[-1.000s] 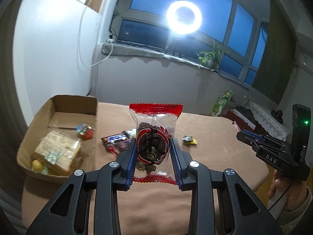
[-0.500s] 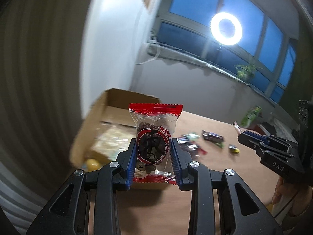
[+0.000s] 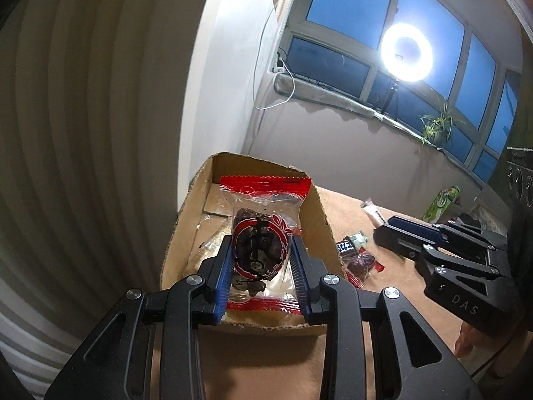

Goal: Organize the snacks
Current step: 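Carry the red candy bag and pink packet over the cardboard box with both tools, then open both tools to drop the snacks into the box, then withdraw both tools from the box toward the remaining snacks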

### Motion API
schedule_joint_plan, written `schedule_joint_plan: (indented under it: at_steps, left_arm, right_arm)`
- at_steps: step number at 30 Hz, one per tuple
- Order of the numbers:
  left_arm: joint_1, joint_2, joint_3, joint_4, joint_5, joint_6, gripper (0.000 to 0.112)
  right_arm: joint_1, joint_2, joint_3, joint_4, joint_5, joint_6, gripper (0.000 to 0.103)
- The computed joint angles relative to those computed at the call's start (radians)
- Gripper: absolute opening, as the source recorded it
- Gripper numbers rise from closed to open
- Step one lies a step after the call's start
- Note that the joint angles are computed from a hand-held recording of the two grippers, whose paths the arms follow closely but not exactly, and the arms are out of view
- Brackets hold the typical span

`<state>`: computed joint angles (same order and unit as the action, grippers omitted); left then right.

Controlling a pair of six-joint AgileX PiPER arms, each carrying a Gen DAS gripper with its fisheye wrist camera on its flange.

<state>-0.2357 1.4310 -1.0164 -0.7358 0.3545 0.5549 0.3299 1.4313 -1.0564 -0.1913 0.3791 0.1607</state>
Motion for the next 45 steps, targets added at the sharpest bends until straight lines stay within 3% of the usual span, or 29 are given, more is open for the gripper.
schedule_joint_plan:
  at_steps: [12,15,17,22,29,32,34,36,40,45]
  left_arm:
    - [0.001,0.126,-0.087,0.050,0.021,-0.031,0.033]
    - [0.002,0.139,-0.094,0.110,0.012,-0.100,0.047]
    - [0.013,0.136,-0.083,0.108,0.004,-0.114,0.056]
    - [0.037,0.109,-0.053,0.060,0.006,-0.067,0.057]
    - [0.047,0.059,-0.030,0.076,0.008,-0.093,0.057]
    - [0.047,0.029,-0.018,0.093,0.010,-0.113,0.057]
    - [0.046,0.006,-0.009,0.110,0.011,-0.131,0.058]
    - [0.035,-0.020,0.003,0.138,0.009,-0.163,0.058]
    - [-0.008,-0.052,0.007,0.237,0.003,-0.265,0.058]
    - [-0.077,-0.090,0.012,0.373,0.000,-0.399,0.058]
  right_arm:
    - [-0.023,0.208,-0.168,0.203,-0.023,-0.228,0.022]
    - [-0.019,0.246,-0.190,0.182,-0.020,-0.231,0.042]
    - [-0.026,0.246,-0.176,0.194,-0.034,-0.237,0.043]
    - [-0.048,0.222,-0.130,0.240,-0.050,-0.261,0.043]
    - [-0.025,0.159,-0.087,0.128,-0.047,-0.143,0.044]
    - [-0.006,0.125,-0.063,0.045,-0.041,-0.048,0.058]
    - [0.006,0.098,-0.041,-0.011,-0.044,0.027,0.060]
    - [0.014,0.071,-0.020,-0.016,-0.041,0.040,0.060]
    - [0.052,0.013,0.036,-0.186,-0.029,0.205,0.060]
    - [0.040,-0.089,0.131,-0.212,-0.033,0.244,0.065]
